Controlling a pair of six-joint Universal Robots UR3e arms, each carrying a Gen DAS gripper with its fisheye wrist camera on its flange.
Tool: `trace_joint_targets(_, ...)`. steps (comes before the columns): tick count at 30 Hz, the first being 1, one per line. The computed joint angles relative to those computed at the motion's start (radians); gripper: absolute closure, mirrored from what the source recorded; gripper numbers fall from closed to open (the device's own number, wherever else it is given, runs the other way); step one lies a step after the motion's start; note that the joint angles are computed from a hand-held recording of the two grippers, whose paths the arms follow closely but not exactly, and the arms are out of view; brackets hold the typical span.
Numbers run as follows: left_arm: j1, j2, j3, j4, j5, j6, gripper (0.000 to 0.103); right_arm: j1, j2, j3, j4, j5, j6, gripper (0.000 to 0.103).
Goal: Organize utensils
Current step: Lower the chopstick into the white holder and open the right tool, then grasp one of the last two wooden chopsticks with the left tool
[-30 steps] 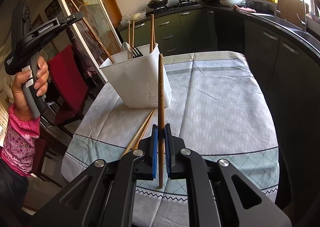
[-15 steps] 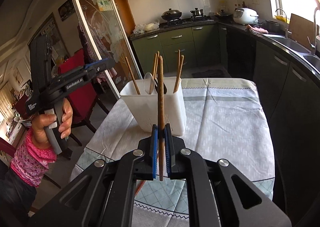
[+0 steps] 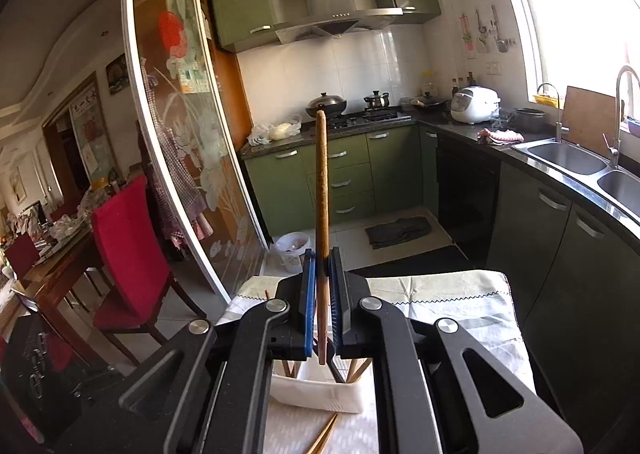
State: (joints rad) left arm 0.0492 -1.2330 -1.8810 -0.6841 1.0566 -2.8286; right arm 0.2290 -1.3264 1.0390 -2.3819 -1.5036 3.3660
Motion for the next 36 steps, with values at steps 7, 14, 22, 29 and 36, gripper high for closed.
trace_joint_targets(7,0.027,-0.001,-0.019,-0.034,-0.023,0.022,0.083,0.004,0.089,-0.011,0.034,0.002,-0.025,0.093)
trace_joint_targets(14,-0.037,-0.070,-0.012,-0.045,0.000,0.008,0.083,-0.035,-0.146,0.280,-0.106,0.074,-0.055,0.082)
trace_joint_targets(22,-0.151,-0.227,-0.006,-0.069,0.035,-0.032,0.083,-0.143,-0.602,0.829,-0.133,0.142,-0.132,0.075)
trace_joint_targets(29,-0.241,-0.364,0.015,-0.040,0.128,-0.081,0.083,-0.395,-0.873,1.161,0.007,0.300,-0.221,0.075)
trace_joint_targets(36,-0.303,-0.452,0.023,0.046,0.220,-0.118,0.083,-0.636,-1.061,1.237,0.242,0.498,-0.371,0.075)
